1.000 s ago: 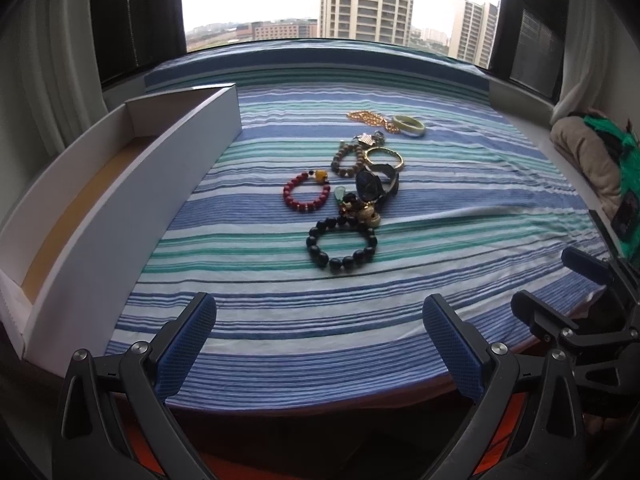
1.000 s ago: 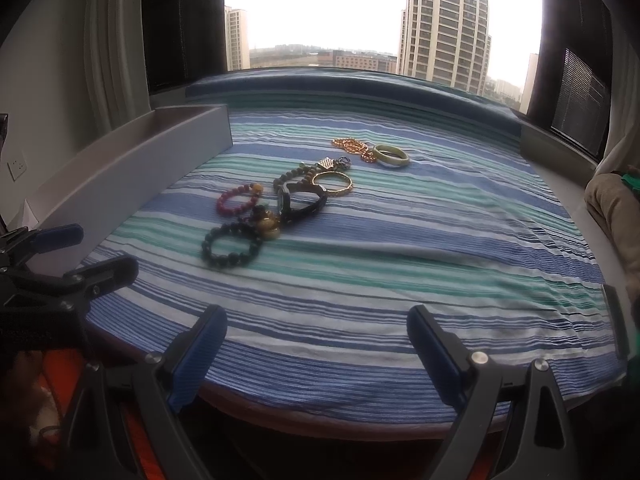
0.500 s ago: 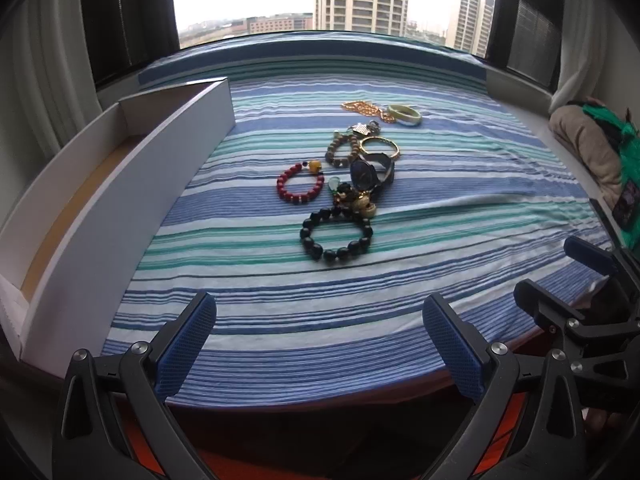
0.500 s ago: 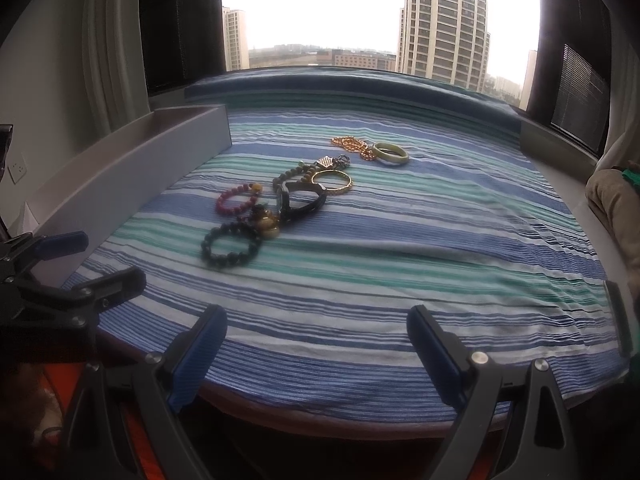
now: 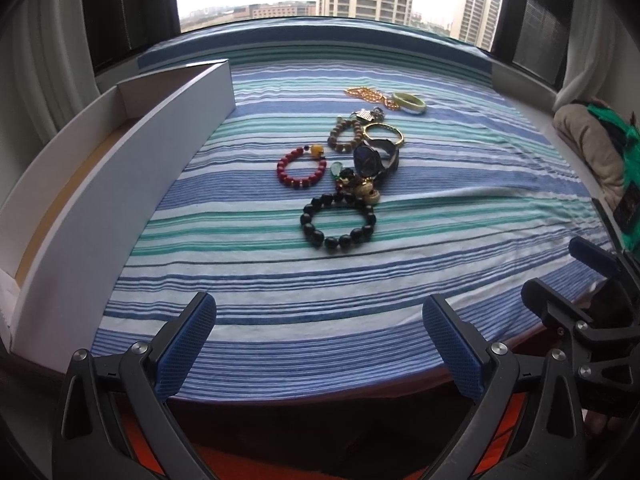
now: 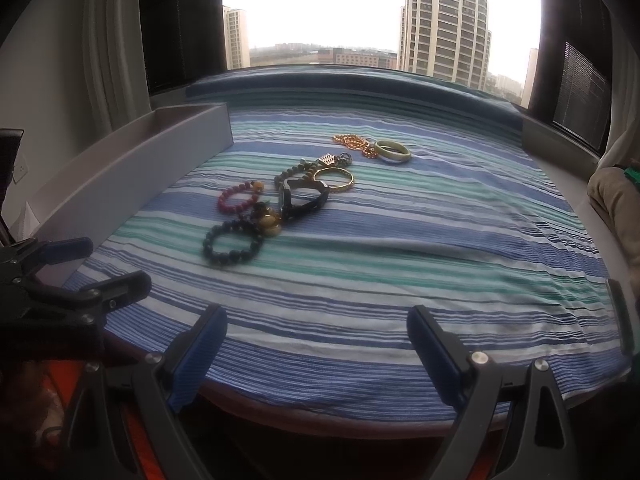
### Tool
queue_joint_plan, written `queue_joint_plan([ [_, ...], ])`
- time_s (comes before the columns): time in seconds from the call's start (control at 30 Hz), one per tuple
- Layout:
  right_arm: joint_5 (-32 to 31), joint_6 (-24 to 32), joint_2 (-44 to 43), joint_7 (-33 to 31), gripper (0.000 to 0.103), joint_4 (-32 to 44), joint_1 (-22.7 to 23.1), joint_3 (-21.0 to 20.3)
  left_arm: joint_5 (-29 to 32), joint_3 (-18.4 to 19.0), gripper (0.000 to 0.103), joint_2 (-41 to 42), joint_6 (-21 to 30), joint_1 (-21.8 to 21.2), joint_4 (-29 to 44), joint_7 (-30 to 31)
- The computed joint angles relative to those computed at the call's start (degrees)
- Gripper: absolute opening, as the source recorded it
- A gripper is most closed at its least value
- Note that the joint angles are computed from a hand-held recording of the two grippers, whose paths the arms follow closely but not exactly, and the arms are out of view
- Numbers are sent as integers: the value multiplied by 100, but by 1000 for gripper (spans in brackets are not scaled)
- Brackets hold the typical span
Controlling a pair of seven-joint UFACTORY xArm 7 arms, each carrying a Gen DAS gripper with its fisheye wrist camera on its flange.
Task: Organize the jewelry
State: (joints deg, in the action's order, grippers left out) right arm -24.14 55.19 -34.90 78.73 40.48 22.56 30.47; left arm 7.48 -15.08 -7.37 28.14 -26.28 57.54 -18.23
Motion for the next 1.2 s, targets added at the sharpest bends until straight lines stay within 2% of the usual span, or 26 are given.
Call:
queue_joint_plan([
  [0.5, 43, -65, -51, 16, 93, -74, 11, -34, -74, 25, 102, 203, 205, -46, 186, 110],
  [0.67, 68, -92, -81, 30, 93, -108, 14, -39, -550, 140, 102, 359, 317, -25, 322, 267],
  [0.77, 94, -126, -119, 37, 93, -150, 21, -51, -594, 152, 102, 430, 360, -10, 372, 329],
  [0.87, 119, -145, -143, 32, 93, -177, 18, -54, -775, 197, 102, 691, 325, 11, 607, 651],
  [1.03, 160, -251, -135, 24, 93, -217, 21, -61, -147, 332, 102, 1601, 450, -3, 1503, 202],
  [1.2, 163, -231, -184, 38, 93, -224, 18, -25, 768, 676, 101, 2611, 838, -380, 2554, -493],
])
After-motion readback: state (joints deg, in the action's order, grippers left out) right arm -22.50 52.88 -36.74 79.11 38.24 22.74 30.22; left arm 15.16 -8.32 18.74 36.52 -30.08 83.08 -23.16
